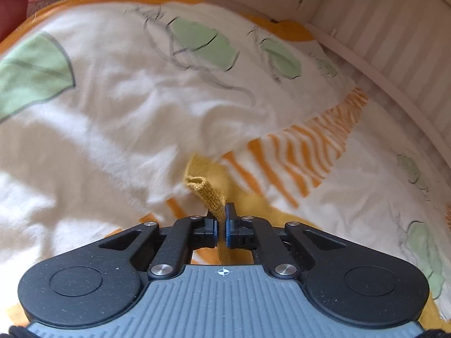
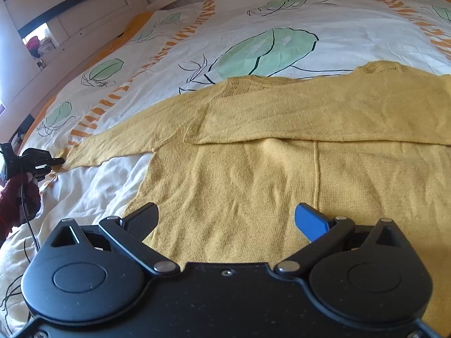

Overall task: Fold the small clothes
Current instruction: 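Lift the sleeve with the left gripper across the body and open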

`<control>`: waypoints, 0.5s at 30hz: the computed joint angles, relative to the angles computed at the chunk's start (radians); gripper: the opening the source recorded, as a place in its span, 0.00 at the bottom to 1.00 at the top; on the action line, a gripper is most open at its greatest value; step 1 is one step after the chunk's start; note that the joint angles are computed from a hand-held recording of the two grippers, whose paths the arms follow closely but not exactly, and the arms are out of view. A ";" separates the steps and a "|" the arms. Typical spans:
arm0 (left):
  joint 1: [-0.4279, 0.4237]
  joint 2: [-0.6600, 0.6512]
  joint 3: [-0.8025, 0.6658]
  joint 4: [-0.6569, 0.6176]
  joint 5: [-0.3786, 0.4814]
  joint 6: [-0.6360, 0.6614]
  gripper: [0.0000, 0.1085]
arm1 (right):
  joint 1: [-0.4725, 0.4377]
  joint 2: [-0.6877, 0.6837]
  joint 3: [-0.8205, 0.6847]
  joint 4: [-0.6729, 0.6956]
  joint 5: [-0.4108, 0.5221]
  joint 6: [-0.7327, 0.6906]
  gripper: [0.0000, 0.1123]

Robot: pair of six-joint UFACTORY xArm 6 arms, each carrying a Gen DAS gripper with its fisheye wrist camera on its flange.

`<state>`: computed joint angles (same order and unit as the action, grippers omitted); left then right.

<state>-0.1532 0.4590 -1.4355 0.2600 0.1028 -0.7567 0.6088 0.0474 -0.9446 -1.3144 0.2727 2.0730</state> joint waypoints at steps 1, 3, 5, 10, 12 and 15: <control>-0.011 -0.014 -0.002 0.005 0.002 0.009 0.04 | -0.001 -0.007 0.006 -0.009 0.000 0.010 0.91; -0.042 -0.042 -0.009 -0.037 0.008 0.075 0.04 | -0.001 -0.023 0.019 -0.022 0.003 0.026 0.91; -0.084 -0.066 -0.022 -0.121 0.002 0.184 0.04 | -0.001 -0.042 0.037 -0.035 0.005 0.041 0.91; -0.229 -0.081 -0.126 -0.332 0.009 0.463 0.04 | 0.010 -0.122 0.112 -0.060 0.021 0.068 0.91; -0.289 -0.065 -0.186 -0.397 0.023 0.543 0.04 | 0.021 -0.164 0.151 -0.058 0.046 0.068 0.91; -0.377 -0.008 -0.315 -0.491 0.078 0.639 0.04 | 0.032 -0.224 0.209 -0.058 0.068 0.085 0.91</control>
